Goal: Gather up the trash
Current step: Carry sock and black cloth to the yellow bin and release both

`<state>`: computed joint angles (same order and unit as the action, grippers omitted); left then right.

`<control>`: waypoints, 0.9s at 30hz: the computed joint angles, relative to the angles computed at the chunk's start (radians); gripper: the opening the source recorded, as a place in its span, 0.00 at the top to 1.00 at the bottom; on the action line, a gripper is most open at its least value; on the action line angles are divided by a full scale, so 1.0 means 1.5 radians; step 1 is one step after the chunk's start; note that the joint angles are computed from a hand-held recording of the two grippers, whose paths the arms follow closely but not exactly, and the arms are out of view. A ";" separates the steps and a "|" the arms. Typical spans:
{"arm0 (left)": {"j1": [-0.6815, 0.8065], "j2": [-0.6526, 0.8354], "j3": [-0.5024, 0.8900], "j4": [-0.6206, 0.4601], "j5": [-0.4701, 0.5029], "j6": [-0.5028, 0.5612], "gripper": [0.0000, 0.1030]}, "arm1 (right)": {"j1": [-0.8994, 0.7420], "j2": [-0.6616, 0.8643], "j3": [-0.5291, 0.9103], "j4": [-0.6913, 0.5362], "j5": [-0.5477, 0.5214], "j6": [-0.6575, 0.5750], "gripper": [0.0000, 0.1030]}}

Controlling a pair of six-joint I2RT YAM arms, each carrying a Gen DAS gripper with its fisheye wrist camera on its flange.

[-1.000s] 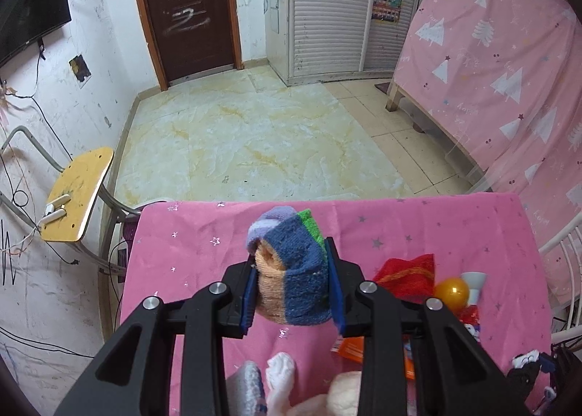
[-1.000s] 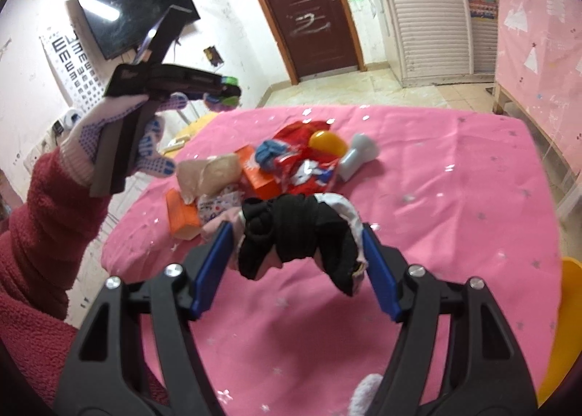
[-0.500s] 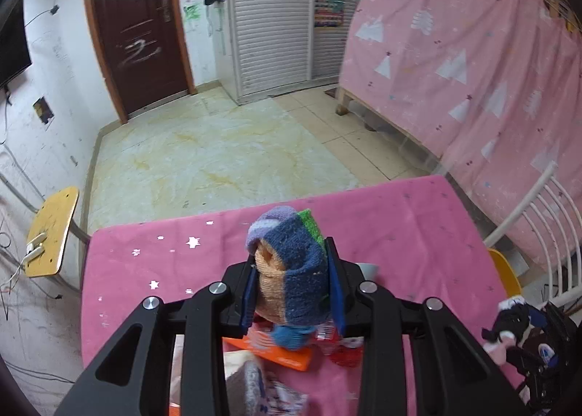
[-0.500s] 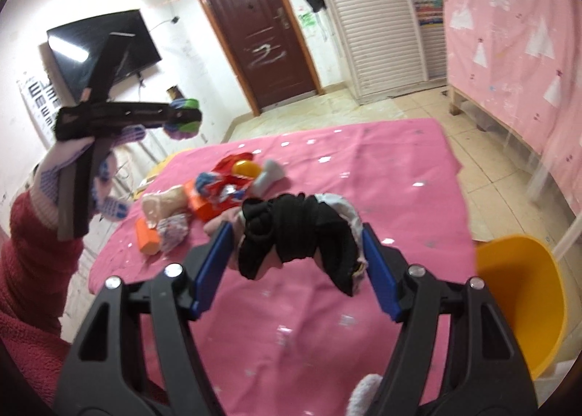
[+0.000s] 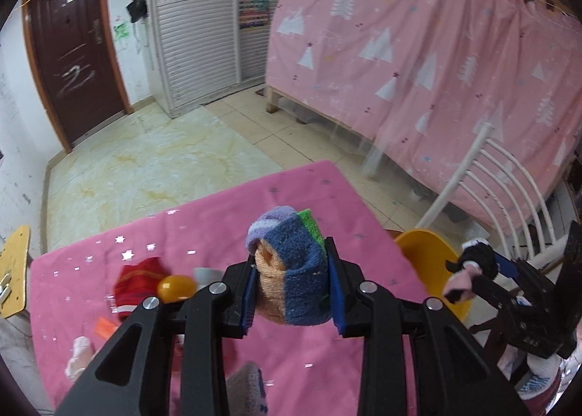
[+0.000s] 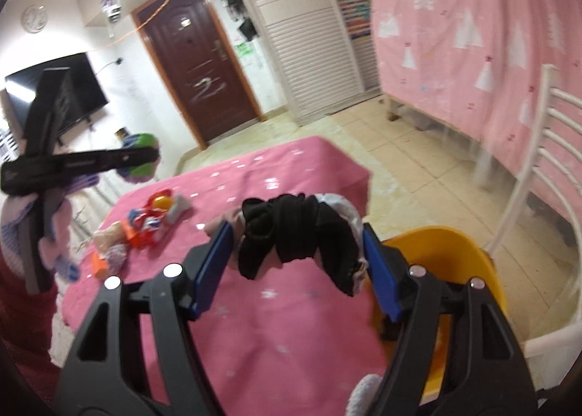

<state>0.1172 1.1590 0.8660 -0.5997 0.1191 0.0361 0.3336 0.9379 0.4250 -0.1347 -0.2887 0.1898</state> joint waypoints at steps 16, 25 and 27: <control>-0.296 0.139 0.028 0.090 -0.066 -0.152 0.76 | -0.245 0.115 -0.029 0.065 -0.099 -0.085 0.22; -0.370 0.271 0.101 0.116 -0.043 -0.203 0.44 | -0.387 0.126 -0.025 0.056 -0.182 -0.123 0.22; -0.383 0.283 0.109 0.122 -0.048 -0.211 0.35 | -0.411 0.128 -0.023 0.052 -0.198 -0.130 0.22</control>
<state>-0.4576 1.5831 1.0290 -0.4168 0.0468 -0.2797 -0.2825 1.1292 0.3905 -0.0563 -0.5860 -0.0054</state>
